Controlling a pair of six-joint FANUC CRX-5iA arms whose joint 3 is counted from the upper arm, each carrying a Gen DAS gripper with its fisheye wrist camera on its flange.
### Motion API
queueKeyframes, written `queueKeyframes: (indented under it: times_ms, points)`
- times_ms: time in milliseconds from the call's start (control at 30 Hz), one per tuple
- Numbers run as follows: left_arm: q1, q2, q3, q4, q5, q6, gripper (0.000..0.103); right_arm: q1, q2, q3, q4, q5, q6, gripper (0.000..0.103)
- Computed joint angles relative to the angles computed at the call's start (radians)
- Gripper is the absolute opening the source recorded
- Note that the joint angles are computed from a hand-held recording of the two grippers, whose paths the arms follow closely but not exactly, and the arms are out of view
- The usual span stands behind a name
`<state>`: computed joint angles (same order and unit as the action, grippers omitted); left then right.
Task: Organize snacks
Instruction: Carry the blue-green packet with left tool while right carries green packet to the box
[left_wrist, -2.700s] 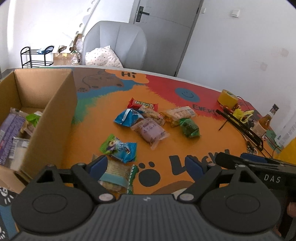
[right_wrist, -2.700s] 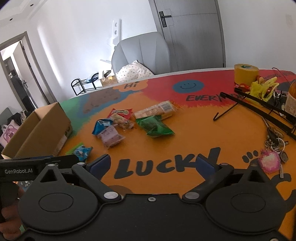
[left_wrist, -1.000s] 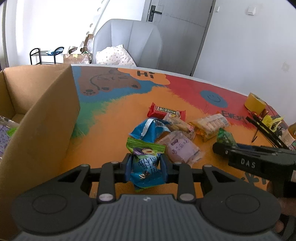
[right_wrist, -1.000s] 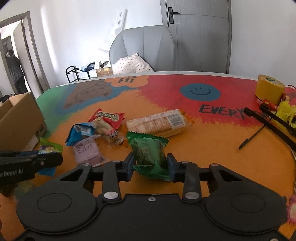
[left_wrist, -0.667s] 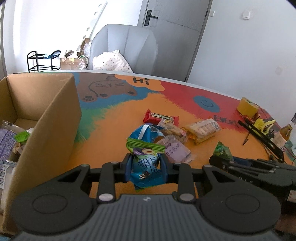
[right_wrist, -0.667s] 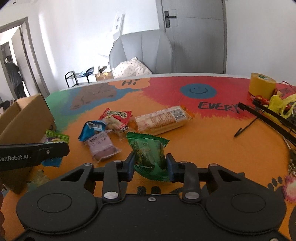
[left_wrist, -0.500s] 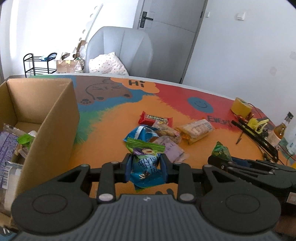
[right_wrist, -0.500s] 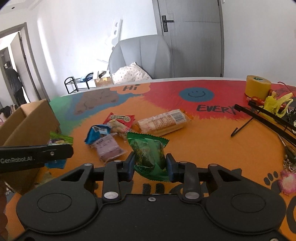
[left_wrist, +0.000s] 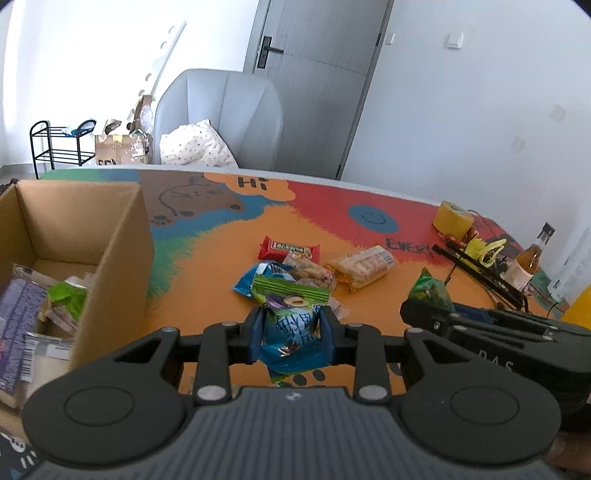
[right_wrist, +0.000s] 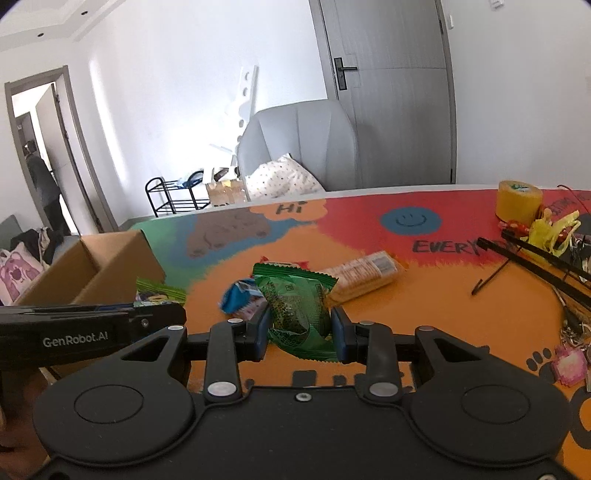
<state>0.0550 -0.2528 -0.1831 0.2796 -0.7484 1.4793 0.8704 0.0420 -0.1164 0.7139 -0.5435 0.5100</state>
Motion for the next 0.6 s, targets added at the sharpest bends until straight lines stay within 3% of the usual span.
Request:
queueKeyframes:
  times_ms: [600]
  points:
    - [0.112,-0.087,-0.049,0.110,-0.009,-0.105,0.031,0.041,0.029,0.060,0.020,0.038,0.016,0.032]
